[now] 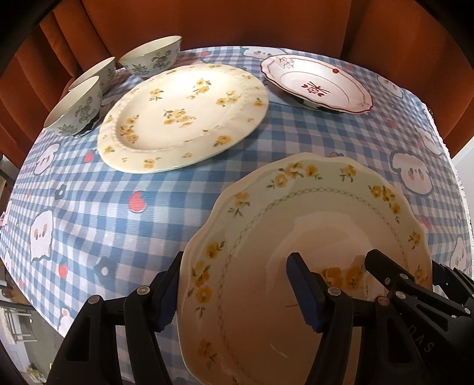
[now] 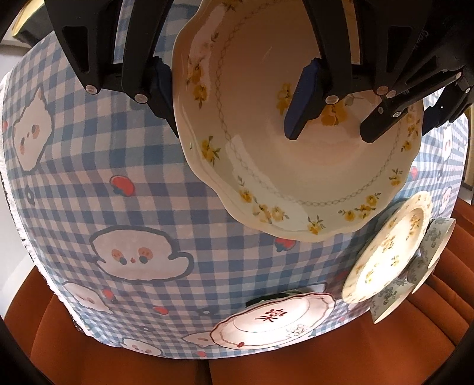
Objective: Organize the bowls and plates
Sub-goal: 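Lift the scalloped plate with the right tool and lower it onto the cloth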
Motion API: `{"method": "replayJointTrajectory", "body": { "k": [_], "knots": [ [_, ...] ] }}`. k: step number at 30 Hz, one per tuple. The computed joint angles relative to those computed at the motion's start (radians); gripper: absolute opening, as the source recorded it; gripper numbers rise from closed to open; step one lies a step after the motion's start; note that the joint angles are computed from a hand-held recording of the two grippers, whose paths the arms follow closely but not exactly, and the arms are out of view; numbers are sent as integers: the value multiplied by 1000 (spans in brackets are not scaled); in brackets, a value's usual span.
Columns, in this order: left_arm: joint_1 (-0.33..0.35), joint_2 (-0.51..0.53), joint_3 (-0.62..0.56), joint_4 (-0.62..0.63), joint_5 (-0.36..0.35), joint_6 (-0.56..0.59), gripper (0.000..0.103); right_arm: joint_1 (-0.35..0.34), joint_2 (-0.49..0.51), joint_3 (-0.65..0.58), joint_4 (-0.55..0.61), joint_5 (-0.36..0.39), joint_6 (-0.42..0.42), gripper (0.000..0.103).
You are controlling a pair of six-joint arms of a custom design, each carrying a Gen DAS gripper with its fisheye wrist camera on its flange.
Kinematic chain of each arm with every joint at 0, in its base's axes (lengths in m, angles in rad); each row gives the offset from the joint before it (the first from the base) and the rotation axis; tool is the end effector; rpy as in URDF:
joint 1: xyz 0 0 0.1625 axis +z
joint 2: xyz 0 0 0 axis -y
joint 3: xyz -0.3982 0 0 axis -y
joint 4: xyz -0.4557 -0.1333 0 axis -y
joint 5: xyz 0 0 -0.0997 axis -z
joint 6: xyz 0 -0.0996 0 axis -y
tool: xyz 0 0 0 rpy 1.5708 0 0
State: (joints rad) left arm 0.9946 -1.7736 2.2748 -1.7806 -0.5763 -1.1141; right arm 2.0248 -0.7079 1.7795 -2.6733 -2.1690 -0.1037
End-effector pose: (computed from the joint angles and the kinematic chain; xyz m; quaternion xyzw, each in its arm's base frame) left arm -0.0358 -0.4530 0.2530 -0.1643 0.8567 -0.2684 0.4087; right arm 0.3426 -0.5259 -0.0578 0.2586 -0.9198 0.0659 0.2875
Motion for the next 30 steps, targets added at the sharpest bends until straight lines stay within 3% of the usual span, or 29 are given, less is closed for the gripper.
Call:
{"method": "replayJointTrajectory", "body": {
  "k": [12, 19, 30],
  "knots": [
    [28, -228, 89, -26, -1, 172, 67, 91, 54, 0, -32, -42, 99, 71],
    [75, -420, 112, -4, -14, 368, 67, 188, 124, -42, 3, -76, 265, 71],
    [189, -615, 106, 0, -15, 638, 68, 317, 283, -177, 84, -78, 480, 71]
  ]
}}
